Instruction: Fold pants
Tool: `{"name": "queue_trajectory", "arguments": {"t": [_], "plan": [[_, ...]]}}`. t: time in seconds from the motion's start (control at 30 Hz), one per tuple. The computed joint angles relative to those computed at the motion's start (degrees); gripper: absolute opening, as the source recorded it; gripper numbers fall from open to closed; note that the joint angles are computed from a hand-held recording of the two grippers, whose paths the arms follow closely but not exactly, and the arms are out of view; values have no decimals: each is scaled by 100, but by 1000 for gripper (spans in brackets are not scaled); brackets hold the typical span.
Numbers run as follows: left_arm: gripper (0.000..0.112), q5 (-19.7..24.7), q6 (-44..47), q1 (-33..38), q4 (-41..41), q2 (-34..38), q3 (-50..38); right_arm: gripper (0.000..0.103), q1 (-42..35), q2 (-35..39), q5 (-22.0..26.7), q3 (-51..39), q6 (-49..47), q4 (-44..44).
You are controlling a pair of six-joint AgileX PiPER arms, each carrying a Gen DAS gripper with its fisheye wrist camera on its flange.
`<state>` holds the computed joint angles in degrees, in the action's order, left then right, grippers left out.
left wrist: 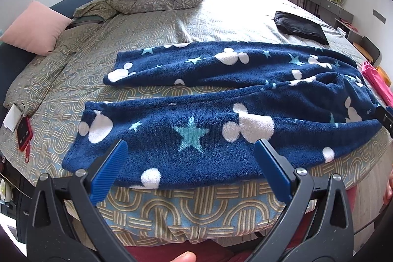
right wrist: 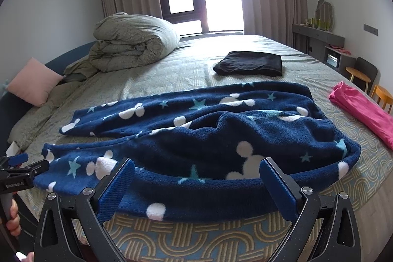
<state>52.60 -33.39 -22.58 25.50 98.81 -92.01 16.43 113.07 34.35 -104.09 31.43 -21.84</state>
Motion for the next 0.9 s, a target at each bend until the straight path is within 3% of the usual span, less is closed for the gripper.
{"name": "queue_trajectory", "arguments": {"t": [0.9], "plan": [[102,-307,-78,2,-10,-147,386,103,-19,18,56,50,414,-85]]}}
